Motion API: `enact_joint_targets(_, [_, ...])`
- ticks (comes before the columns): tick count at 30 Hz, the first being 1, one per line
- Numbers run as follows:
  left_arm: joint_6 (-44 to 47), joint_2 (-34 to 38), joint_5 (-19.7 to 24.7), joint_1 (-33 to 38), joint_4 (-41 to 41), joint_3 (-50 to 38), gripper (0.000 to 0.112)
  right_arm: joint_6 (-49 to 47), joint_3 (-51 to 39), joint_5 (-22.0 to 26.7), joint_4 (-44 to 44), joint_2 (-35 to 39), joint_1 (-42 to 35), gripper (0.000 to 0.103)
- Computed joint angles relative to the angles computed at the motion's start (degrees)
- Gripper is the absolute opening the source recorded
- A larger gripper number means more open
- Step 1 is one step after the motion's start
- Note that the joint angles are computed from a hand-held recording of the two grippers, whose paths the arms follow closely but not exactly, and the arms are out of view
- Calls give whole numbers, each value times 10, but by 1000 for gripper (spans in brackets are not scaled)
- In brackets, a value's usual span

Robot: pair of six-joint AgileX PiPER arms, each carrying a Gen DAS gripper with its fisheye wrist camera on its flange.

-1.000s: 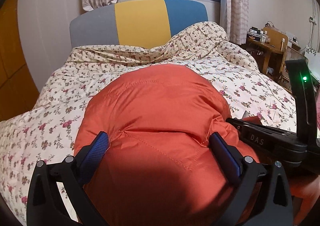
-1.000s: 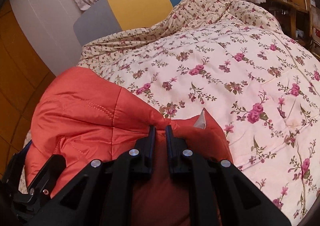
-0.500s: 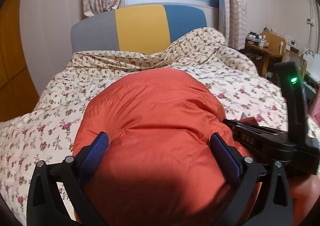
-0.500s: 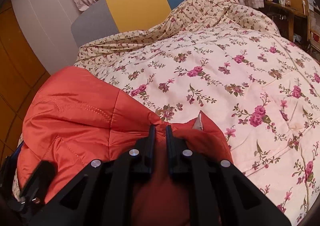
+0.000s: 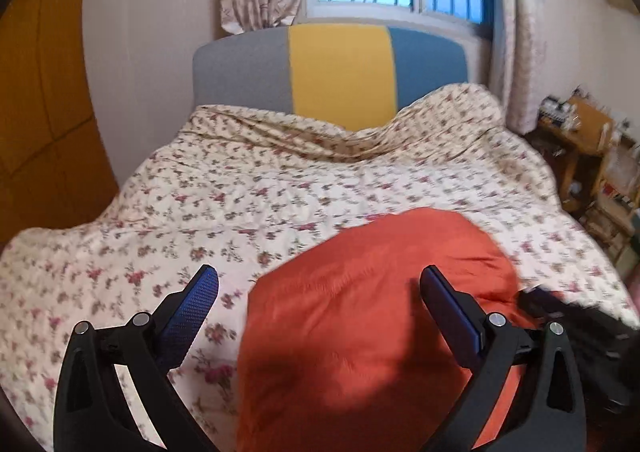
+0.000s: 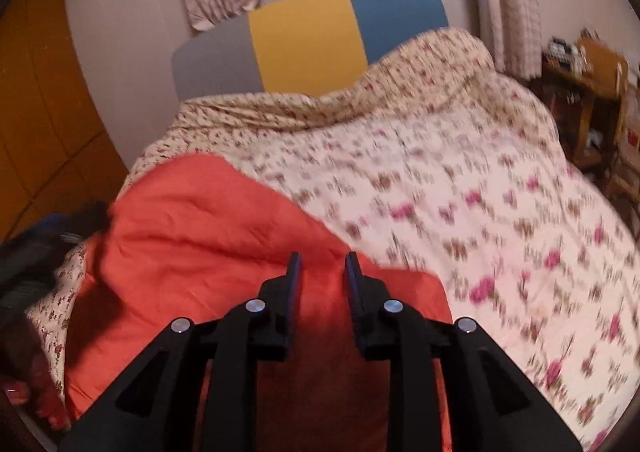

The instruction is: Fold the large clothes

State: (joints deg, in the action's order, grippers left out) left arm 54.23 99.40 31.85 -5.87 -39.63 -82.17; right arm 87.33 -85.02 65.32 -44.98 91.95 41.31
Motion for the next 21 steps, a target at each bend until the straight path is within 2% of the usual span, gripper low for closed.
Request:
enact_joint_targets(4, [-82,35,-12,-29,83,-30,100,-95,-66,-11,49,46,-44,23])
enact_joint_targets(6, [-101,53,2,-33,100,-46,100,-111,-55,-39,88,56,-70,23])
enact_joint_targets(8, [-93,79,45,-25,79,-71,100,-102,-22,-81,113,55,-87,21])
enact_joint_targets(9, [-102,108,89,-18,71,-107,100,-94,-13,-90,110,54,-89,21])
enact_joint_targets(11, [-123,141,124,-15,81,-147,100,-94,-12,-95,117,61,-95,21])
enact_joint_targets(16, [-169,153,87,-48,155,-142,100,-126,-37,-83,142,97,-113,21])
enact_joint_targets(21, [-163,172,75,-50,151,-147,100,-121,-36,-87,138,110,-118,21])
